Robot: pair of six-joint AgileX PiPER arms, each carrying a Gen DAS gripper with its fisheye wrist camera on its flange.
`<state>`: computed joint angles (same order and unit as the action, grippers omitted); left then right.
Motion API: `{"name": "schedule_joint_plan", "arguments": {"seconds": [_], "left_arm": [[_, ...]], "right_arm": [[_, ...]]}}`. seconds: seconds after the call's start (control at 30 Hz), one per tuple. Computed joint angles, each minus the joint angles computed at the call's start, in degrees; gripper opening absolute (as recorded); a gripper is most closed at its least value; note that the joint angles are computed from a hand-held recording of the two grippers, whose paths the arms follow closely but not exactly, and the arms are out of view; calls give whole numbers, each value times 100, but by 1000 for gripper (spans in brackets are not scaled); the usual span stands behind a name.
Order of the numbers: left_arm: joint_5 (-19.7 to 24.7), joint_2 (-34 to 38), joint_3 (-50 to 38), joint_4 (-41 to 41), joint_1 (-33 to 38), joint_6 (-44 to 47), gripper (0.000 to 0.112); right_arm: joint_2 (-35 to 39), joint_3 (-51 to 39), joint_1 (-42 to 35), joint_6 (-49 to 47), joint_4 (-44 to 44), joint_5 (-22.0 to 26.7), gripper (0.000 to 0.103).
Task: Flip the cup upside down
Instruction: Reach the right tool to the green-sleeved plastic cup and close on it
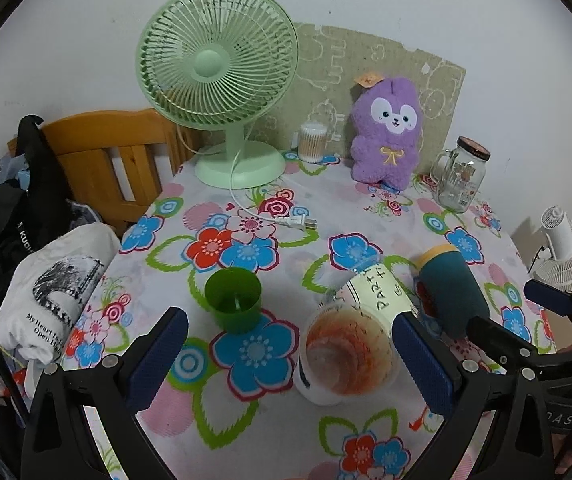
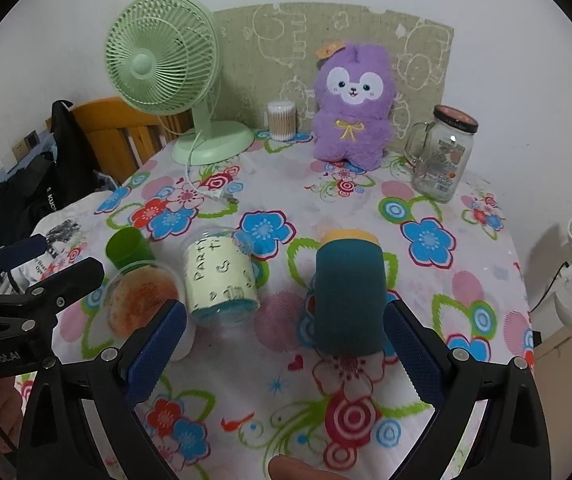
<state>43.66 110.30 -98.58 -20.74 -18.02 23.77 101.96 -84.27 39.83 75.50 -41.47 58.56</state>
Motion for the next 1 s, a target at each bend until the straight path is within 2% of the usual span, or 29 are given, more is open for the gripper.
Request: {"name": "schedule_joint_plan", "arguments": {"seconds": [0.1,0.27,0.47,0.57,0.73,1.0], "left_arm": [[459,393,-597,-51,12,-44,103],[398,688,-1005,284,-130,-280,103],[760,1208,-1832,550,-205,-499,103],[1063,1529,-2385,615,-229,-618,103],[1838,2277,-3696,760,-301,-880,103],[2430,2978,-4882,927,-331,-1170,103]], "right_arm": [[120,-36,-247,-198,122,-214,100],[327,-108,-479,-528,291,-491,100],[611,-329,-665,-1007,509,-714,100],[769,-500,-798,-1390,754,-897,100],[1058,-758,-970,-1889,1150,-1126,100],[1300,-845,-1315,-2421,1881,-1724,100]]}}
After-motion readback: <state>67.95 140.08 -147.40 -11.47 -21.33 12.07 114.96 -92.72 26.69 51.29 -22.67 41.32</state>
